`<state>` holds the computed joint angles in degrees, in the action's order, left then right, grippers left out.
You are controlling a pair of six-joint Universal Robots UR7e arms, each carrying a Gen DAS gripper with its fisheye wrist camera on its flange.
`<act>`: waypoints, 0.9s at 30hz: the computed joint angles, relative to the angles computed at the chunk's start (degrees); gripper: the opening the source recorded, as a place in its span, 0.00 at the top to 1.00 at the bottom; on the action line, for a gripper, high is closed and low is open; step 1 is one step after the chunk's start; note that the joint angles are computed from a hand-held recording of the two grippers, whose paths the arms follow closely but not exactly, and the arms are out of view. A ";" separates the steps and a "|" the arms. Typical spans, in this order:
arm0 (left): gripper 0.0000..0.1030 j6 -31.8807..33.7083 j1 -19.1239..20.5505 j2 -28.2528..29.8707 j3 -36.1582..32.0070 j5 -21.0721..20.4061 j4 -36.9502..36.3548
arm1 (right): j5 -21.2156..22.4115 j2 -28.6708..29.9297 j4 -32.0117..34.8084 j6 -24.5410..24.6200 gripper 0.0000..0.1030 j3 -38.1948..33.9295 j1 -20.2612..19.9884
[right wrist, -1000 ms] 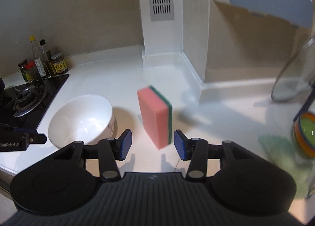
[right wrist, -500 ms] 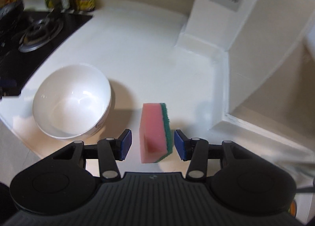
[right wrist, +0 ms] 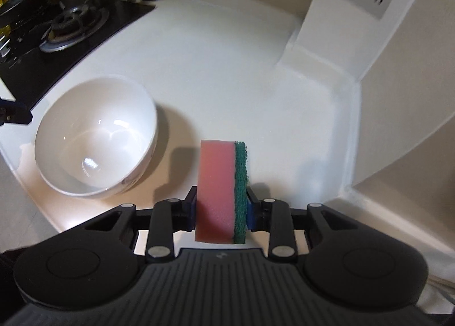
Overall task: Clean bowl
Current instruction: 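Close the right gripper on the pink-and-green sponge and lift it, then carry the sponge over the bowl with the right tool while the left tool grasps the bowl rim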
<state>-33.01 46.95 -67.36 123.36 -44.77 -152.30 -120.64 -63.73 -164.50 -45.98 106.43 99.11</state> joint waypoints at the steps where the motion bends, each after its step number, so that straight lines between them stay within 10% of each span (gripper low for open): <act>1: 0.69 1.04 0.67 0.21 -0.70 -0.77 0.08 | 1.14 -0.76 -1.27 0.21 0.74 0.50 0.34; 9: 0.69 9.85 5.59 2.97 -8.00 -10.04 2.94 | 12.45 -3.42 2.94 8.27 0.74 0.14 3.53; 27: 0.86 24.31 6.77 7.39 -12.52 -11.21 6.40 | 0.80 11.20 8.28 5.49 0.73 -6.42 6.57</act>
